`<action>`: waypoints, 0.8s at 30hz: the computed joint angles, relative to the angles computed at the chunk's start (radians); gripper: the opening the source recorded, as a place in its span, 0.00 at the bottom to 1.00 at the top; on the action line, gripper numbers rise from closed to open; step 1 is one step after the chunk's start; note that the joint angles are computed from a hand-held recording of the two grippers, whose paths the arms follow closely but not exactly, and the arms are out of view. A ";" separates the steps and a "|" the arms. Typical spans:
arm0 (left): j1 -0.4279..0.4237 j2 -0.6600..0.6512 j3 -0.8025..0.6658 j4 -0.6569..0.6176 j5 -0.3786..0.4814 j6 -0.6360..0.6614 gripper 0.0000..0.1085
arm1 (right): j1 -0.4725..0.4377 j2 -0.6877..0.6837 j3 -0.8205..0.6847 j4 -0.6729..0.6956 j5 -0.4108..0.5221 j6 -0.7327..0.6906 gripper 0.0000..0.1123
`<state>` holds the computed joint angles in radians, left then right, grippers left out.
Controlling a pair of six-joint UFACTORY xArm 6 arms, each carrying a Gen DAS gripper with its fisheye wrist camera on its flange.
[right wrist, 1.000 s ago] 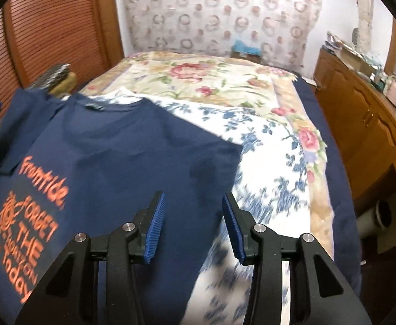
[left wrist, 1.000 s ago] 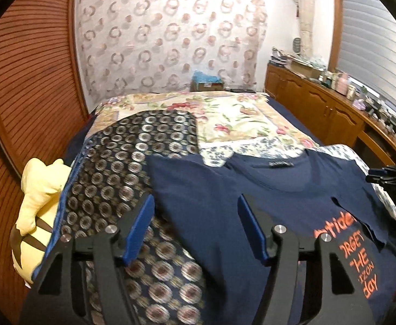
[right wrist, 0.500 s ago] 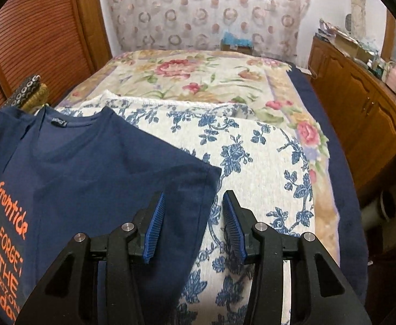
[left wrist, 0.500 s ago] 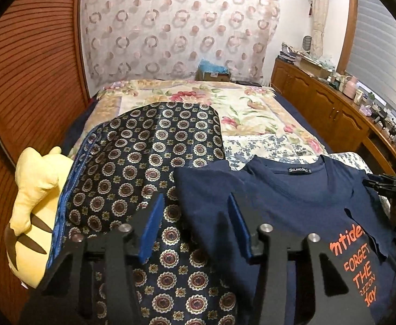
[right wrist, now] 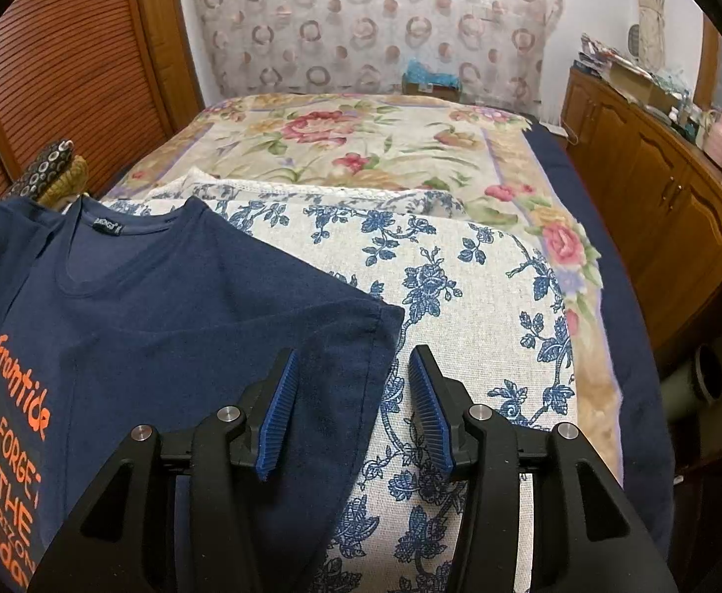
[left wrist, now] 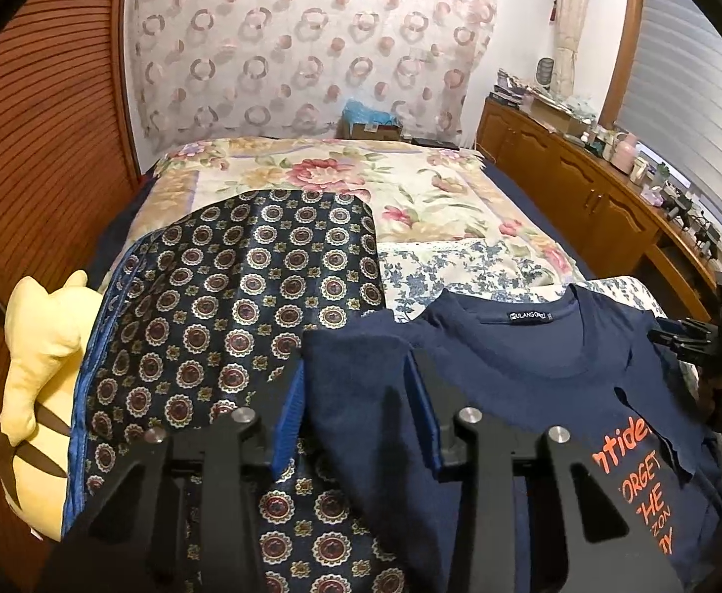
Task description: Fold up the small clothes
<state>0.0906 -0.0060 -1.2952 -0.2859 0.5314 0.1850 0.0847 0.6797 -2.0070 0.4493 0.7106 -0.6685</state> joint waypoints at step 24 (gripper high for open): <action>-0.064 -0.085 0.109 -0.060 -0.072 0.065 0.00 | 0.001 0.006 -0.003 -0.012 -0.008 0.000 0.43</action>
